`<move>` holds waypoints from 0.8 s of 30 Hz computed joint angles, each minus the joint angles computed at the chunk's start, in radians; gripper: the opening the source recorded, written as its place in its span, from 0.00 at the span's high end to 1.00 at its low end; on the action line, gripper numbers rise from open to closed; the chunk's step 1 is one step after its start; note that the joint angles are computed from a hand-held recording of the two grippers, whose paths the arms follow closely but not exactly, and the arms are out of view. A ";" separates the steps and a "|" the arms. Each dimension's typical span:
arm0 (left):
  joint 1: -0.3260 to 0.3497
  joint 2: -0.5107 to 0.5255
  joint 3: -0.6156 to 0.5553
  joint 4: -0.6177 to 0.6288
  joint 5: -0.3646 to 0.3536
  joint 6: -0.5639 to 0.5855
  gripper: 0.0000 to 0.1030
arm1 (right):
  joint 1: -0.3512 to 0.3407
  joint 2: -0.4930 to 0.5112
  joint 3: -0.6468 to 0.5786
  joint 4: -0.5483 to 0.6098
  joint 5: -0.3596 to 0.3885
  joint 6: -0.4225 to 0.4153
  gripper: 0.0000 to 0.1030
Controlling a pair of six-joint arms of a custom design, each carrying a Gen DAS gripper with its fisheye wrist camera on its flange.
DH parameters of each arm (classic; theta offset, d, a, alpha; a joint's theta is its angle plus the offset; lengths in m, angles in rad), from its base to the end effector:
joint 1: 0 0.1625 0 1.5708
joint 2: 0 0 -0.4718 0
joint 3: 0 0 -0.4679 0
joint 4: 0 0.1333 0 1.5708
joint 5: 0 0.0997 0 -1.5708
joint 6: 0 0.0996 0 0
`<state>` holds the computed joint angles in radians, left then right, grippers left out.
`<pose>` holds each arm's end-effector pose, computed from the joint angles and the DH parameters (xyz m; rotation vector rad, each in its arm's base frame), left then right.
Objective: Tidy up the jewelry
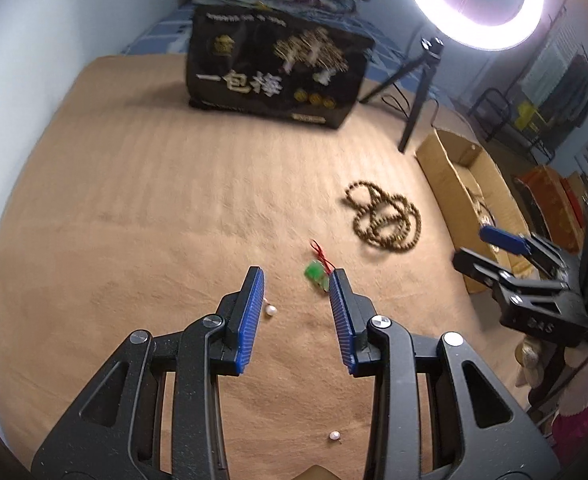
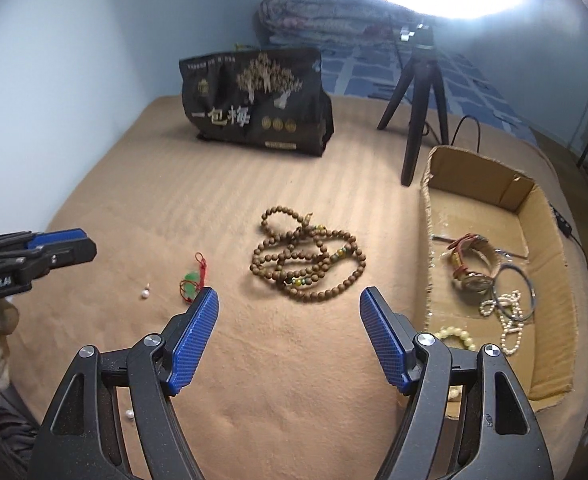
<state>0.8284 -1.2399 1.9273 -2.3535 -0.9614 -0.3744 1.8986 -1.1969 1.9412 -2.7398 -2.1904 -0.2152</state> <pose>-0.2802 -0.5869 0.2400 0.4410 2.5843 -0.5428 0.2777 -0.5823 0.2519 0.5019 -2.4433 0.5805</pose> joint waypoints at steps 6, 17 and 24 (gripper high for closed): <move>-0.004 0.038 -0.004 0.016 -0.013 0.045 0.67 | -0.013 0.038 -0.029 0.018 -0.007 -0.005 0.29; 0.016 0.085 -0.010 0.022 -0.026 0.064 0.67 | -0.036 0.117 -0.109 0.041 0.001 -0.028 0.29; 0.032 0.116 -0.027 0.027 -0.053 0.052 0.67 | -0.047 0.180 -0.165 0.075 -0.005 -0.051 0.29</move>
<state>0.8601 -1.1238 1.9004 -2.3268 -1.0141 -0.3222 1.8516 -1.0170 1.7767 -2.6650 -2.1955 -0.2660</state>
